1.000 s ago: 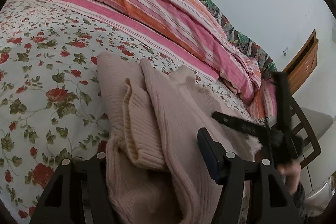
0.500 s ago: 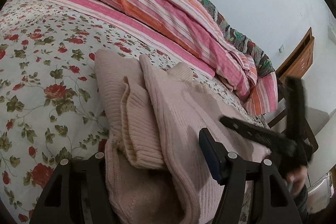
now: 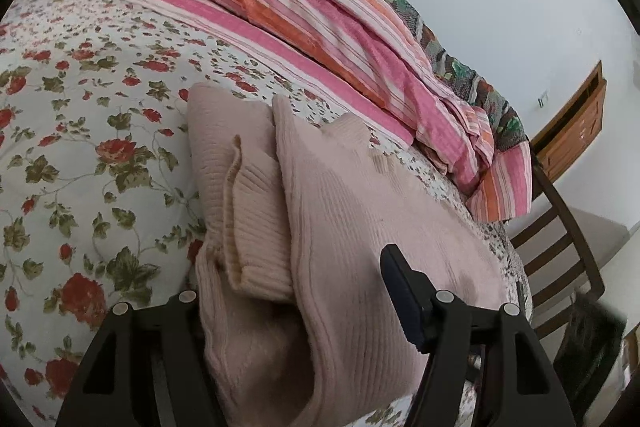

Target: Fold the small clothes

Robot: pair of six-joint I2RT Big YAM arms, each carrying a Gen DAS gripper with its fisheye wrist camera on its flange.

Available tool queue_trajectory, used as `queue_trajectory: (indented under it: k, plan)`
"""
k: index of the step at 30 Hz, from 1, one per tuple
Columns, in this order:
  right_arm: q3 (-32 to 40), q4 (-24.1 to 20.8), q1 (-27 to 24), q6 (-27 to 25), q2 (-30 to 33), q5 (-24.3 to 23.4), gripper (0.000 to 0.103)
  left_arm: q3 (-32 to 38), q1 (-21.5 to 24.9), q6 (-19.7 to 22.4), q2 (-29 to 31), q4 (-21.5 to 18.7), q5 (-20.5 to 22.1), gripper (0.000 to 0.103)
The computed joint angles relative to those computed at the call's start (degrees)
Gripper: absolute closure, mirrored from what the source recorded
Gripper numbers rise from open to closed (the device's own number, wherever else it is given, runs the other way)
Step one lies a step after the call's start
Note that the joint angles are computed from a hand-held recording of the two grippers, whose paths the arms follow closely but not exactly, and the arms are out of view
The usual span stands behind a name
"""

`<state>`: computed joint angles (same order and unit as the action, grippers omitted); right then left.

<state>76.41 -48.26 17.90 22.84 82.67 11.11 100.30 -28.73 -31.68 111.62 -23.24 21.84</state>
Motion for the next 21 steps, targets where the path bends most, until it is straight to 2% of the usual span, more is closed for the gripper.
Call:
queue_trajectory:
  k: [2,6,7,8,9,11,15,21]
  plan:
    - [-1.9,0.7,0.9,-0.7,-1.7,0.5,0.055,1.8,0.1,-0.6,1.0,-1.2,-0.1,0.038]
    - [-5.4,2.8,-0.2,0.8,-6.0,-5.4,0.056,5.0,-0.2,-2.3,2.6,-3.4,-2.0,0.042]
    - [-6.3,3.3,-0.9,1.4,-7.1,-6.6,0.056,5.1,-0.4,-2.9,2.6,-3.6,-3.2,0.048]
    - [-6.8,3.5,-1.3,1.9,-7.8,-6.9,0.056,5.2,-0.5,-3.5,2.5,-3.9,-4.3,0.062]
    - [-7.2,3.4,-2.0,2.4,-8.6,-7.0,0.056,5.9,-0.6,-3.6,2.6,-5.1,-5.1,0.071]
    - [-7.5,2.9,-3.6,3.1,-10.0,-7.5,0.056,7.6,-0.6,-3.1,2.6,-7.7,-6.3,0.076]
    - [-8.3,2.8,-6.6,2.9,-13.3,-8.1,0.056,13.0,-0.5,-2.9,3.2,-13.6,-5.6,0.079]
    - [-8.8,3.0,-10.3,1.9,-17.9,-6.2,0.056,23.8,-3.4,1.3,6.1,-21.8,-9.7,0.081]
